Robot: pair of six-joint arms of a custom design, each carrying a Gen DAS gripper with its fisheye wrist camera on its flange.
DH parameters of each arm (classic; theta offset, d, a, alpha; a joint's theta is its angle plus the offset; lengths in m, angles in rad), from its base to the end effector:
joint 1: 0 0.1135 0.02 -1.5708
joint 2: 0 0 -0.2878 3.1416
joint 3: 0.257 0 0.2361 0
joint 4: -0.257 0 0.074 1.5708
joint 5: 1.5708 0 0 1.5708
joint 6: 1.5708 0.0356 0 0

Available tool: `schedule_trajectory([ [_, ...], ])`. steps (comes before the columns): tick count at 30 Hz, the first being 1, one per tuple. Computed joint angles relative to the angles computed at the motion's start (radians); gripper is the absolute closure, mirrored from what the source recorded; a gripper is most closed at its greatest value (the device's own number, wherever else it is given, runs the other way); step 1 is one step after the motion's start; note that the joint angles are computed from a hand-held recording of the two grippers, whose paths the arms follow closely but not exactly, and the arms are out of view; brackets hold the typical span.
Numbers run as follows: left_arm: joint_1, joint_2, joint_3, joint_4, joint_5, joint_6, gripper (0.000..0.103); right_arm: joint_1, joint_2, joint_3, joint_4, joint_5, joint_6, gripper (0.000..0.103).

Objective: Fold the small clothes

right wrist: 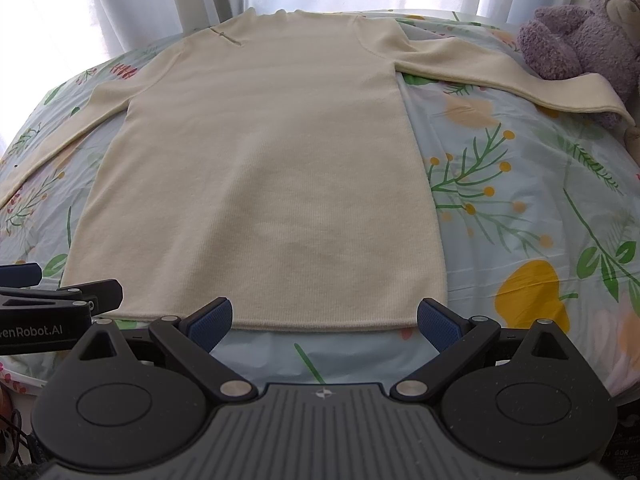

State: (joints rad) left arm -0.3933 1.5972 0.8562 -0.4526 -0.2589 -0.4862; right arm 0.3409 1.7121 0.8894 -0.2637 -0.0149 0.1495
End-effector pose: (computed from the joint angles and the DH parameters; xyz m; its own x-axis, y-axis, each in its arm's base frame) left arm 0.2589 -0.0976 0.1905 -0.8916 -0.1191 -0.4369 -0.1507 0.9878 0.0383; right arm 0.2928 0.1044 0.1749 -0.8755 -0.1525 -0.4585 -0.2128 0.9736 0.0824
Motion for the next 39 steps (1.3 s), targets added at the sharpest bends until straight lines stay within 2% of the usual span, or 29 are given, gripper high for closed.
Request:
schedule_trajectory([
  [39,0.006,0.056,0.051,-0.018,0.020,0.000,0.000,-0.018,0.032,0.030,-0.019,-0.015,-0.016,0.004],
])
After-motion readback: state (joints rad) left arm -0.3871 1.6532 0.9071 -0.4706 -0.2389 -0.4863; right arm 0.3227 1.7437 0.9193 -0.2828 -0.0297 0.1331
